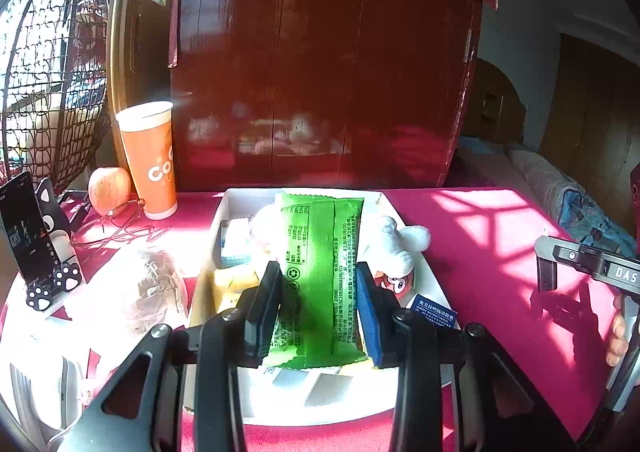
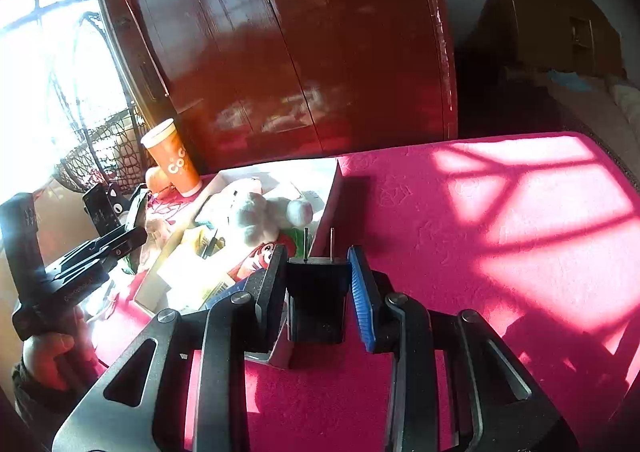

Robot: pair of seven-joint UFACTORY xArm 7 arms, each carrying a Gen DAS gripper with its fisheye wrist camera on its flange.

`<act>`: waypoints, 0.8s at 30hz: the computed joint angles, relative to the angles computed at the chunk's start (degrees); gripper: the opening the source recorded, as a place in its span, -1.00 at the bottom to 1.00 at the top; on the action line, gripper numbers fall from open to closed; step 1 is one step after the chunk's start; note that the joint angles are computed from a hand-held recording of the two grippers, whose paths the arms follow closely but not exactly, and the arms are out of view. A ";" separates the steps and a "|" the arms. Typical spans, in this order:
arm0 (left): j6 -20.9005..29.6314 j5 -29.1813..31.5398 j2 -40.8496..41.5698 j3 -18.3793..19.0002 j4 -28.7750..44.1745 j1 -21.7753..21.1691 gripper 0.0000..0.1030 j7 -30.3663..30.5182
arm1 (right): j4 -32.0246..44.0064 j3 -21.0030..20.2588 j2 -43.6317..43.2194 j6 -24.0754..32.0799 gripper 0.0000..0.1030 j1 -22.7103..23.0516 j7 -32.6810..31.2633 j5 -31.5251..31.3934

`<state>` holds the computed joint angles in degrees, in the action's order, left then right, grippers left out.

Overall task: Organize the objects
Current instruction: 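Lift and carry the charger and snack packet over the tray with both tools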

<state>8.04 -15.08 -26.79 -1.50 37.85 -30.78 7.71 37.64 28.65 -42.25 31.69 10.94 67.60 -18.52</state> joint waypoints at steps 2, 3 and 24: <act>0.19 -0.58 0.54 1.23 0.17 -0.66 -0.30 0.75 | 2.00 0.55 2.80 -0.86 -0.43 -0.51 -0.43 -0.46; 0.32 -0.75 0.72 1.52 0.17 -0.69 -0.30 1.09 | 3.15 0.81 4.38 -1.30 -0.43 -0.73 -0.75 -0.86; 0.43 24.16 13.52 -12.75 10.32 19.95 -0.29 -20.20 | 27.53 2.27 37.13 2.95 -0.42 2.28 4.89 -22.10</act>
